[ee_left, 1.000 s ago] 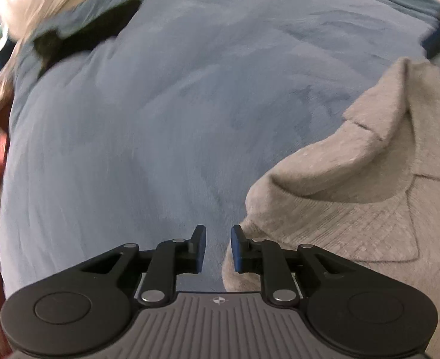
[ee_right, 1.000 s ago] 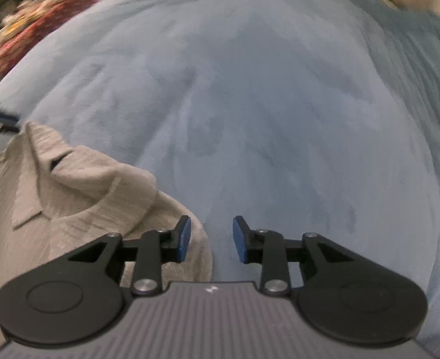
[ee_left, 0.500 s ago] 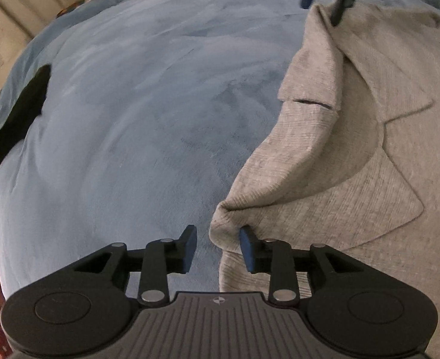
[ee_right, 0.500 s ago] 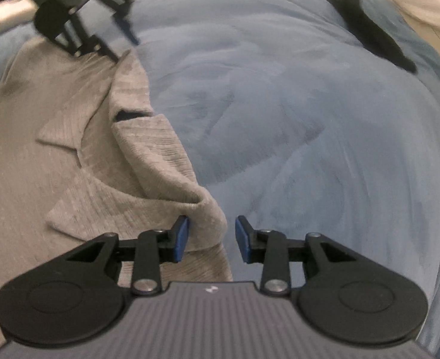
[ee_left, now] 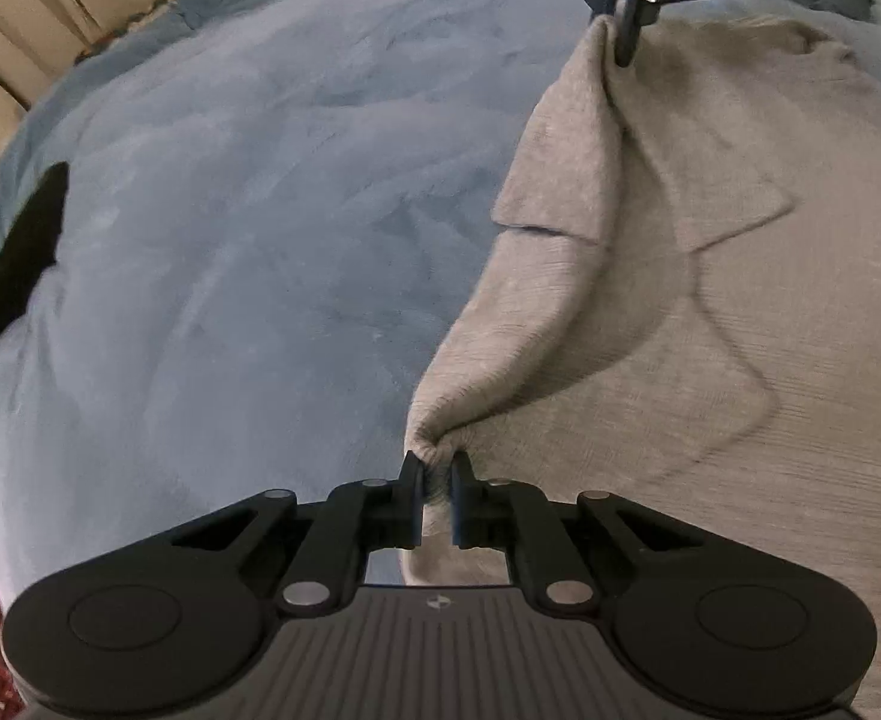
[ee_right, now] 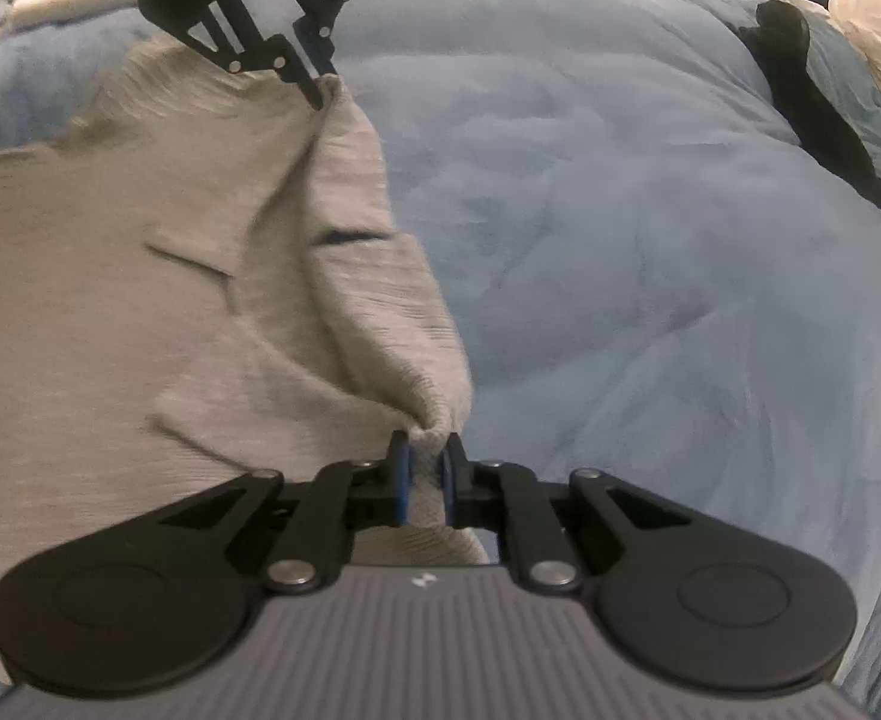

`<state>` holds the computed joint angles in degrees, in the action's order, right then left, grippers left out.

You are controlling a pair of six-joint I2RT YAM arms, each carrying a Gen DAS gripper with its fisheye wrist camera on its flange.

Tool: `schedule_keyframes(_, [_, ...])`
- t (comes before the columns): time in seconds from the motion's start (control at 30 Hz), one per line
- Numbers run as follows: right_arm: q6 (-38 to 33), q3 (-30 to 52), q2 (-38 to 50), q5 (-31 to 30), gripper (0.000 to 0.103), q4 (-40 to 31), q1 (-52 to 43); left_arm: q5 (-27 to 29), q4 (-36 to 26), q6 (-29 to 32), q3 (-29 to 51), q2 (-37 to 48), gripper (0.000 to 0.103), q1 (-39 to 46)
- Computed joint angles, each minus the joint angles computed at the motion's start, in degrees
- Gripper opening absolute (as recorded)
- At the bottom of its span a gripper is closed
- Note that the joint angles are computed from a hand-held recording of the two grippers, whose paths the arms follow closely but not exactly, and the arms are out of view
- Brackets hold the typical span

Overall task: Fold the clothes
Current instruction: 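Grasp the grey shirt hem with both grippers and lift it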

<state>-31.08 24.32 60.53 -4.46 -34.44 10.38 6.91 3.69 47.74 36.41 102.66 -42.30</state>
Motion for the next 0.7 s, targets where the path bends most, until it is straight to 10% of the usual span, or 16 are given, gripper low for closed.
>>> schedule_keyframes(0.33, [5.61, 7.85, -9.35, -10.46, 0.011, -22.65, 2.08, 6.12, -22.91, -0.79, -2.02, -19.78, 0.008, -0.25])
schedule_keyframes(0.7, [0.95, 9.23, 11.61, -12.60, 0.010, -1.65, -15.29, 3.84, -10.74, -14.74, 14.12, 6.50, 0.008, 4.32])
